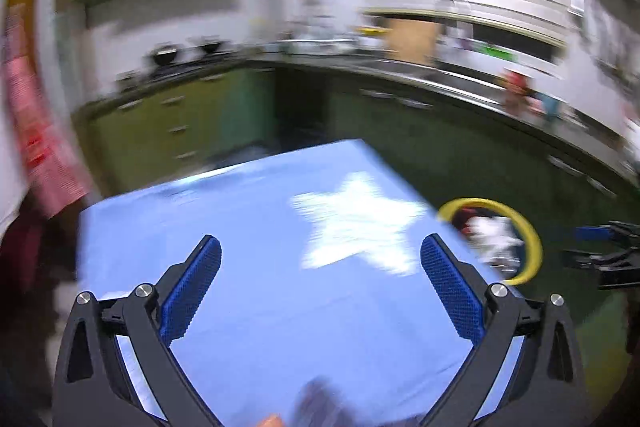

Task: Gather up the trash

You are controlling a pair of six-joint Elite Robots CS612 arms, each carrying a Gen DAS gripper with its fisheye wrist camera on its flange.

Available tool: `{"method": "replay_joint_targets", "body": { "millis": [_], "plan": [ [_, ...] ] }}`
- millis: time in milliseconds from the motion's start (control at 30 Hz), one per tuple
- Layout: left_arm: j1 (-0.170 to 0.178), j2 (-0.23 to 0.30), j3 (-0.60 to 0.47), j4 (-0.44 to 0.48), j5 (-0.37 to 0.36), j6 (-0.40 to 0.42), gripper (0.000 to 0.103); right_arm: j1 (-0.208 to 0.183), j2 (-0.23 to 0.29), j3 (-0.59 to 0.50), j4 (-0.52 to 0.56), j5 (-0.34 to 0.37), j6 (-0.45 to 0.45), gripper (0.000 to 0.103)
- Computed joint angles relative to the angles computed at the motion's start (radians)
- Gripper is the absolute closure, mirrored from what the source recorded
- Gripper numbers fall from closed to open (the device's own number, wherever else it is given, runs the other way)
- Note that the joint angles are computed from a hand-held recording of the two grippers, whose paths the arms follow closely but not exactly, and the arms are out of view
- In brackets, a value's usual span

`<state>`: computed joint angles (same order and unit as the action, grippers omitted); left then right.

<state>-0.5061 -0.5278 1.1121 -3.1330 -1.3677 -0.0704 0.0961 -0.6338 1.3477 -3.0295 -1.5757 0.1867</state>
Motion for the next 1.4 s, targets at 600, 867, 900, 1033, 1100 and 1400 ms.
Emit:
{"method": "replay_joint_targets", "body": {
  "millis": [600, 867, 900, 1033, 1100, 1400],
  "plan": [
    [0.031, -0.222, 0.430, -0.300, 0.218, -0.165, 0.005, 0.094, -0.061, 0.100, -0.270, -0.173, -0.013, 0.006],
    [0.027, -0.232, 0.450, -0.288, 0.192, -0.168, 0.005, 0.102, -0.070, 0.117, -0.280, -0.181, -0.011, 0.006],
    [0.027, -0.231, 0.447, -0.283, 0.189, -0.170, 0.005, 0.102, -0.070, 0.118, -0.283, -0.180, -0.011, 0.006],
    [0.027, -0.229, 0.442, -0.278, 0.178, -0.171, 0.005, 0.104, -0.071, 0.121, -0.289, -0.191, -0.009, 0.006],
    [0.027, -0.227, 0.438, -0.274, 0.172, -0.170, 0.005, 0.104, -0.071, 0.122, -0.289, -0.191, -0.007, 0.006],
    [0.027, -0.220, 0.426, -0.261, 0.157, -0.163, 0.005, 0.103, -0.069, 0.119, -0.282, -0.189, -0.004, 0.006]
  ]
}}
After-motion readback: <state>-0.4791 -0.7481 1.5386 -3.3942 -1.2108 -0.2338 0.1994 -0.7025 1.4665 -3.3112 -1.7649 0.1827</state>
